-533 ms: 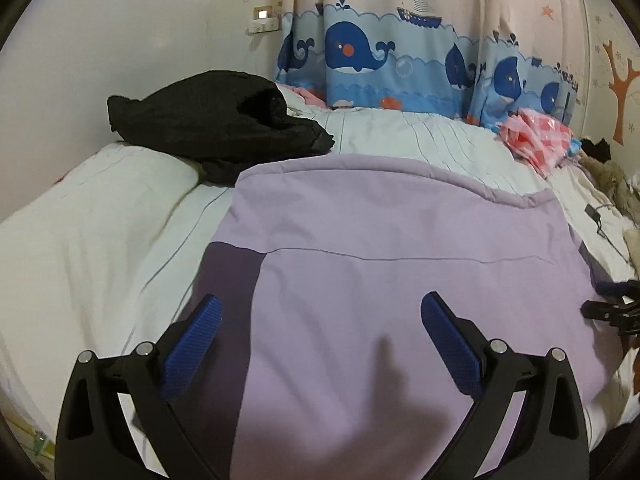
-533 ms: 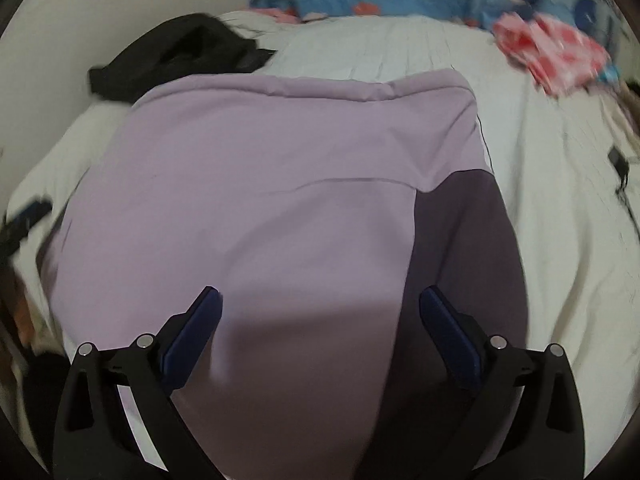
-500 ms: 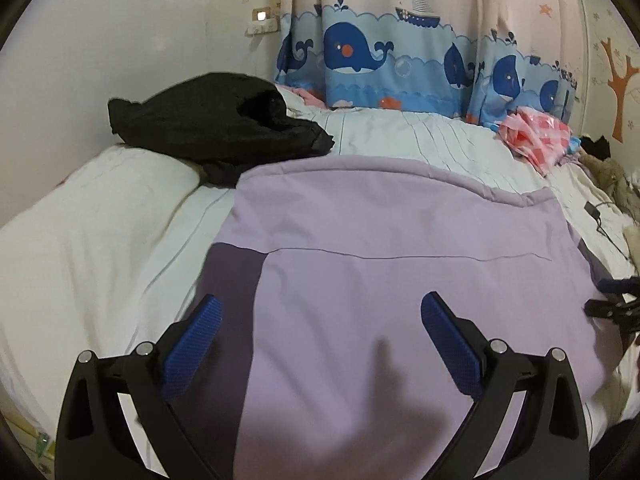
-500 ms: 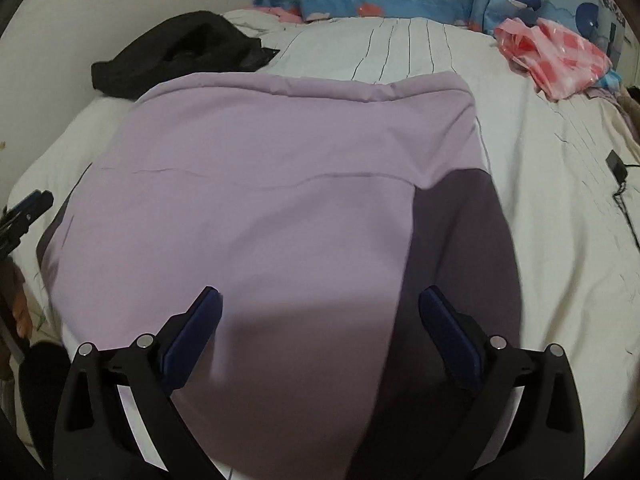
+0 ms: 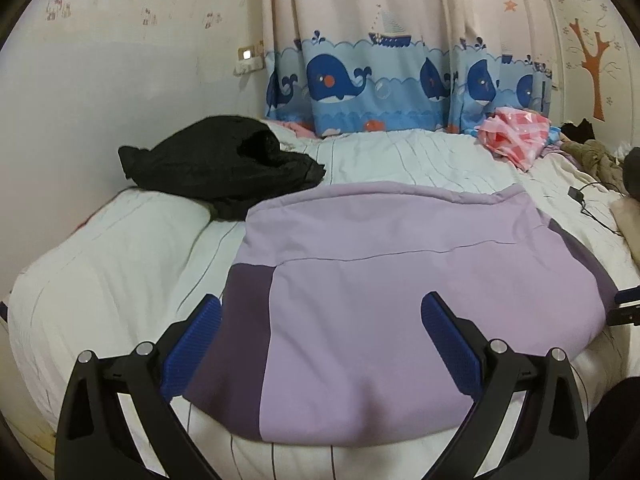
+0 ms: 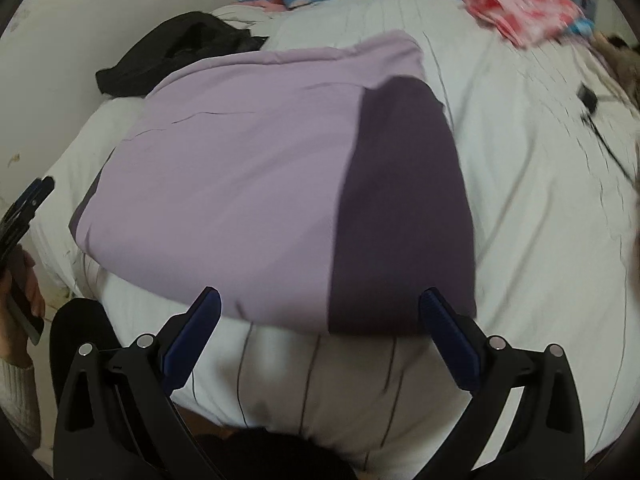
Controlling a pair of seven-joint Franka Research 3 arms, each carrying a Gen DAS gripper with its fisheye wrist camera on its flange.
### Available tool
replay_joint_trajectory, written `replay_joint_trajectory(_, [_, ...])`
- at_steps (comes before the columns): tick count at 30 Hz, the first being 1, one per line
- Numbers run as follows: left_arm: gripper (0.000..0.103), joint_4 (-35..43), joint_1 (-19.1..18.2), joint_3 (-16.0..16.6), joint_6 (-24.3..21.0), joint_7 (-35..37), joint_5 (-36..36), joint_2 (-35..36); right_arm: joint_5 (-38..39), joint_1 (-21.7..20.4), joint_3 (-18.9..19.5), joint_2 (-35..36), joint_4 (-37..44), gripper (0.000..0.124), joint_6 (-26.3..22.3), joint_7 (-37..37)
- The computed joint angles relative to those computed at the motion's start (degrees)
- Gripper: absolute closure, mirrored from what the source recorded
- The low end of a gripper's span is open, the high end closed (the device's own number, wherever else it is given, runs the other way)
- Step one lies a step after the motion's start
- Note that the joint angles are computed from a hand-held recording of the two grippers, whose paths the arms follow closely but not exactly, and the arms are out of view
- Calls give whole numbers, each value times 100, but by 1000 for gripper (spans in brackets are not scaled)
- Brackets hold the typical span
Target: Fold large clothes
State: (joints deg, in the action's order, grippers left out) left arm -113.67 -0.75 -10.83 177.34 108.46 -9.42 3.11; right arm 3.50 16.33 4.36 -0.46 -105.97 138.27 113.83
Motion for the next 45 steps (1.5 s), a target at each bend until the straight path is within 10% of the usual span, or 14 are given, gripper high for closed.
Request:
replay_joint_trajectory(11, [7,-223,-282,262,-213,814,-886,-370,29,-37,7,-44,-92,27,-65,176])
replay_joint_trajectory(14, [7,349,-243,417,-1714,1905,-2765,-251,80,-32,-6,39,23,27,-277,153])
replay_joint_trajectory(20, [7,1486,896,658,-4887,1159,-5020,567,-479,54,34,57,114,27,-605,119])
replay_joint_trajectory(29, [7,1510,1376,515,-5336,691,-4938,894,-74,25,-56,183,20,27,-280,149])
replay_joint_trajectory(35, [7,1536,1399,324,-5250,236,-4862,1100,2717,-175,-226,-266,-807,27,739,-1026])
replay_joint_trajectory(45, [7,1798,1416,105,-5172,-201,-4381,1368,6227,-281,-359,-95,-898,27,827,-2617])
